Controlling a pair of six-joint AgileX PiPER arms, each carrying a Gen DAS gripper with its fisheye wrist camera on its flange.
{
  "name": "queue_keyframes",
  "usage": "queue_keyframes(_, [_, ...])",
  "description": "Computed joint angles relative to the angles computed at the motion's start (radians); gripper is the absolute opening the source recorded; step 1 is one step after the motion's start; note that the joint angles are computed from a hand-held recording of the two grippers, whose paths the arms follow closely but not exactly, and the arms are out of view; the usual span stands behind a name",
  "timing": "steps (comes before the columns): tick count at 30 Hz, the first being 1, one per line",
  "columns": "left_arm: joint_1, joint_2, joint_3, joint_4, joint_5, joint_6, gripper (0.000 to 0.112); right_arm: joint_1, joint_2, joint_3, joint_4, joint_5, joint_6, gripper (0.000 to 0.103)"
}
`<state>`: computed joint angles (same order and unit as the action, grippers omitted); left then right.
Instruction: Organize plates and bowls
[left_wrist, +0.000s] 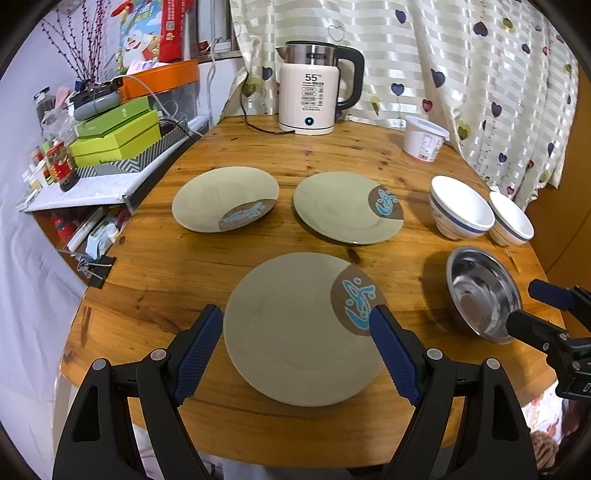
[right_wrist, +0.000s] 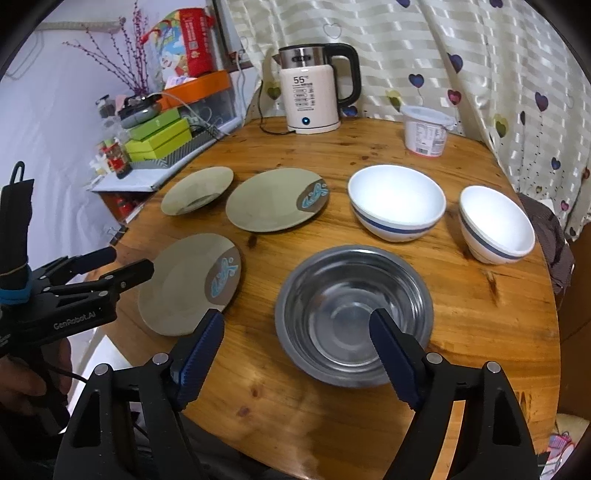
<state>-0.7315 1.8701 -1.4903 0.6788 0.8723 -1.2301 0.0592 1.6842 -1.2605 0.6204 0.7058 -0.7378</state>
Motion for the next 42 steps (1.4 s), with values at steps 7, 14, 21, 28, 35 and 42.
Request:
queue_keyframes(7, [0.043, -0.019, 0.037, -0.006, -0.039, -0.006, 0.082, 0.046, 0.062, -0.099, -0.038, 0.046, 0.051, 0.08])
queue_keyframes(14, [0.093, -0.041, 0.079, 0.0, -0.067, -0.022, 0.082, 0.095, 0.143, -0.227, -0.043, 0.118, 0.068, 0.078])
queue_keyframes(21, [0.145, -0.056, 0.104, 0.0, -0.079, -0.025, 0.082, 0.15, 0.219, -0.359, -0.056, 0.151, 0.085, 0.078])
queue_keyframes(28, [0.192, -0.05, 0.106, -0.011, -0.101, 0.007, 0.082, 0.186, 0.331, -0.534, -0.117, 0.221, 0.173, 0.078])
queue_keyframes(35, [0.259, -0.026, 0.097, -0.051, -0.145, 0.05, 0.08, 0.21, 0.449, -0.724, -0.143, 0.287, 0.231, 0.078])
queue_keyframes(42, [0.333, -0.001, 0.076, -0.107, -0.193, 0.103, 0.078, 0.238, 0.647, -1.079, -0.206, 0.437, 0.344, 0.071])
